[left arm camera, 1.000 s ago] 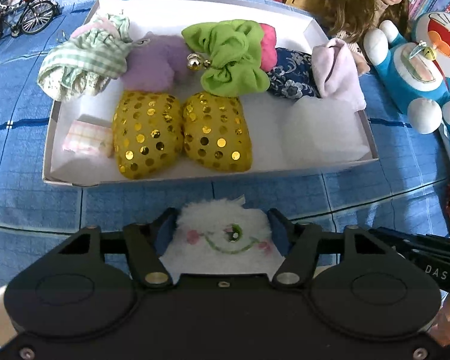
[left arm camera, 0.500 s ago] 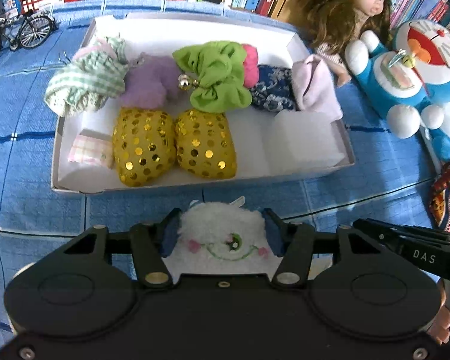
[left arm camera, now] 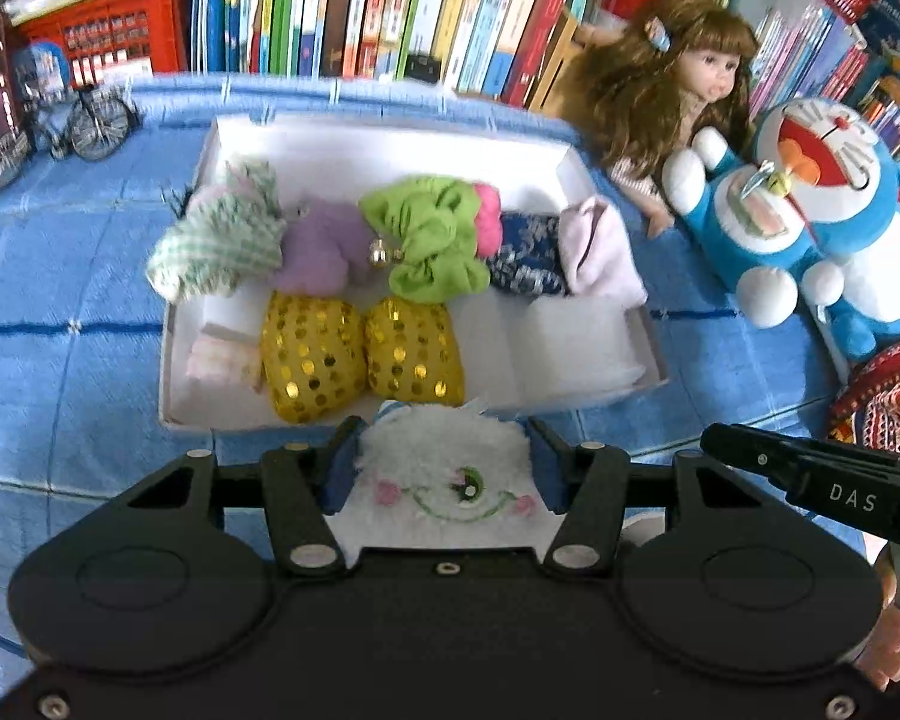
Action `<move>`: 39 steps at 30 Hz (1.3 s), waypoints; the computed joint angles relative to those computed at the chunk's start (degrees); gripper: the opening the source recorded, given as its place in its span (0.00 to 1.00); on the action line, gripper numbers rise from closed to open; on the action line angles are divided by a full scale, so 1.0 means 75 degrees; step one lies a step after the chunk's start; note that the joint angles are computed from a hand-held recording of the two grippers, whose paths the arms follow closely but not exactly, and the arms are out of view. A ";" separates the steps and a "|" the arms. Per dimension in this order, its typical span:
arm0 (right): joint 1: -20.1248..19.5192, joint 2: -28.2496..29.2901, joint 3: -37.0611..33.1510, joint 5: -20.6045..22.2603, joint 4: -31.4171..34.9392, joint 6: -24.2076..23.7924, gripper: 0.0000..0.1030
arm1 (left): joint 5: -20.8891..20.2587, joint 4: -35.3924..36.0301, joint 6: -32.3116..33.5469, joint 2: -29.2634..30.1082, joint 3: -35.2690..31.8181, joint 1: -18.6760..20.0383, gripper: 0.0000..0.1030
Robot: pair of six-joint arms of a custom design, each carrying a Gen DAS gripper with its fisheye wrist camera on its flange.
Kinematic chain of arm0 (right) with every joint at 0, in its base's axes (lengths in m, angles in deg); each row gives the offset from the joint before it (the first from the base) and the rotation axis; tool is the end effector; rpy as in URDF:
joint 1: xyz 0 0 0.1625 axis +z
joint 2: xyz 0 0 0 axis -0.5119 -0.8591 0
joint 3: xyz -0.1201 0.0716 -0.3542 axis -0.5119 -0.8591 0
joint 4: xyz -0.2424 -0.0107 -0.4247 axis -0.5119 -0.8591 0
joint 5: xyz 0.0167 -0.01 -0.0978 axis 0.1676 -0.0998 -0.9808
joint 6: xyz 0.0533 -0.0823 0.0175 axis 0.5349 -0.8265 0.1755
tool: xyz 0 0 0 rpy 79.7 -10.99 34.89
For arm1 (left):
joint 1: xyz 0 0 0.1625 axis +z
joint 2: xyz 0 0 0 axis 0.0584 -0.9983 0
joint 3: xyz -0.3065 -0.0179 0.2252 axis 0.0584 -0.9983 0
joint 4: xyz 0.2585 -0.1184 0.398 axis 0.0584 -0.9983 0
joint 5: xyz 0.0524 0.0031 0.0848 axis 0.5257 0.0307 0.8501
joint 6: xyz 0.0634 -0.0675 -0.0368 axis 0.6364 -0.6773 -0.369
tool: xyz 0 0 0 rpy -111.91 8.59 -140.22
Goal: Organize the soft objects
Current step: 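Carry the white plush over the box with the left tool while the right tool carries the packet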
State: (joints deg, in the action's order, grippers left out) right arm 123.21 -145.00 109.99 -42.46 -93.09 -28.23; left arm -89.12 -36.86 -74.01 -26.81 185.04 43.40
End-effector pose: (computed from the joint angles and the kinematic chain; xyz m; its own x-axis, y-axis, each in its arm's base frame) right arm 0.1313 -0.6254 0.2612 -0.8786 -0.2523 0.4056 -0.3960 0.8595 -0.3231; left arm -0.2991 -0.6158 0.1562 -0.8381 -0.1162 -0.5330 0.1803 0.8632 -0.4716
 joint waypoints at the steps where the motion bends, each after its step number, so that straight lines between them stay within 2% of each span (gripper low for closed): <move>1: 0.0049 0.0005 -0.0019 0.0020 -0.0043 -0.0028 0.23 | 0.0102 -0.0059 0.0061 -0.0021 0.0021 -0.0047 0.53; 11: 0.0448 0.0255 -0.0249 0.0146 -0.0331 0.0019 0.23 | 0.0894 -0.0678 0.0716 -0.0168 0.0212 -0.0349 0.53; 21: 0.0681 0.0723 -0.0622 0.0078 -0.0496 0.0190 0.23 | 0.1320 -0.1533 0.1184 -0.0255 0.0218 -0.0199 0.53; 25: 0.0752 0.1011 -0.0843 -0.0002 -0.0481 0.0234 0.23 | 0.1434 -0.1920 0.1457 -0.0218 0.0135 -0.0079 0.53; 29: 0.0825 0.1338 -0.1047 -0.0092 -0.0412 0.0259 0.23 | 0.1509 -0.1904 0.1554 -0.0122 -0.0027 0.0074 0.53; 39: 0.1056 0.2241 -0.1580 -0.0768 -0.0242 0.0289 0.24 | 0.1334 -0.1892 0.1827 0.0327 -0.0604 0.0542 0.53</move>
